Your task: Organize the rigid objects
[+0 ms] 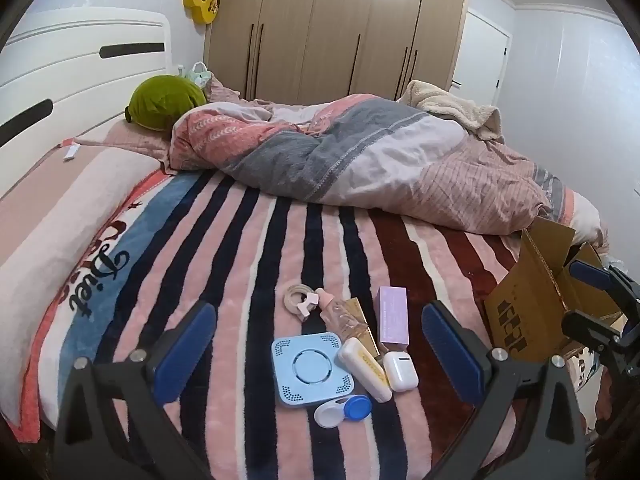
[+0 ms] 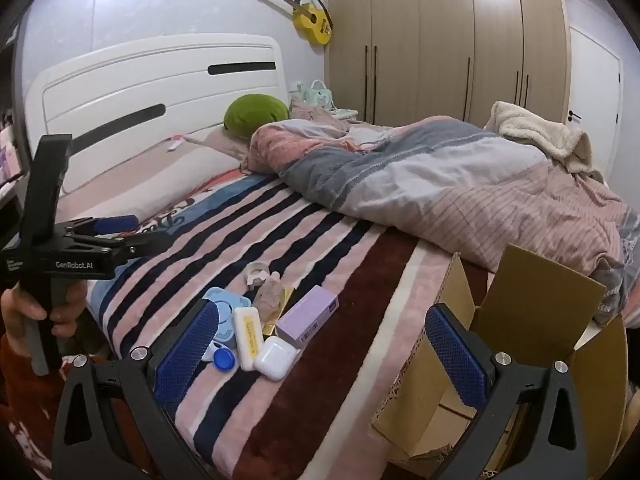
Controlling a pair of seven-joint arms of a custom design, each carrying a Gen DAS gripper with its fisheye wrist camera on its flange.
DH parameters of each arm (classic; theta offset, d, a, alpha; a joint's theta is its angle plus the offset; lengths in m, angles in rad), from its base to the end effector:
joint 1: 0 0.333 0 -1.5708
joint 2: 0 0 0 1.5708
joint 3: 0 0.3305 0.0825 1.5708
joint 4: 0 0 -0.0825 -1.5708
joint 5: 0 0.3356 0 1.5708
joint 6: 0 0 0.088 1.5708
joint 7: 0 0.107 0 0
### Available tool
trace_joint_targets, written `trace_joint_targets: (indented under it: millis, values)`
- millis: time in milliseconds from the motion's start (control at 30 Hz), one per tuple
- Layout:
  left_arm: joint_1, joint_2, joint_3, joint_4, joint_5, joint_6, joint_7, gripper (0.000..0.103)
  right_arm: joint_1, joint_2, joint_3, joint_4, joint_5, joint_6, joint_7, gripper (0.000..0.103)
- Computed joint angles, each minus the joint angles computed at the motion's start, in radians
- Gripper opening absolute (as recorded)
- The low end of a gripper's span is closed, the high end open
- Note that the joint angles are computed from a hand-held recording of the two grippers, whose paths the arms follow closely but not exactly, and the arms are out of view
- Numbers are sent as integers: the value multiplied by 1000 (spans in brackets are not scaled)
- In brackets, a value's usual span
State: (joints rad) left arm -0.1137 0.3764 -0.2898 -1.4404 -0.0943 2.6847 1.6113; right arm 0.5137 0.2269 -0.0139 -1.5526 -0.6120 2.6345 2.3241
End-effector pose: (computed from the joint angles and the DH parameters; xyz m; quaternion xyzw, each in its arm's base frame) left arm 0.6411 -0.2239 0.6140 -0.5315 0.7282 -0.3955 0.1754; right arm 0.5522 0.3192 0.6394 -0.6730 0.5759 -0.3030 0.3516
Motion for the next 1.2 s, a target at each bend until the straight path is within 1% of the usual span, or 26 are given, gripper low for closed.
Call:
trace_joint_targets:
  millis: [267,700,1200]
  values:
    - [6,-3,-7,-7,-11,7,9,103,14,2,-4,4,-31,-8,22,103]
    - [2,-21,5,-31,8,20,-4,103,6,-2,3,-1,-17,-3,17,103]
    - [11,-32,-11,-51,-18,36,39,103,3,-20,4,-22,-28,-1,37,103]
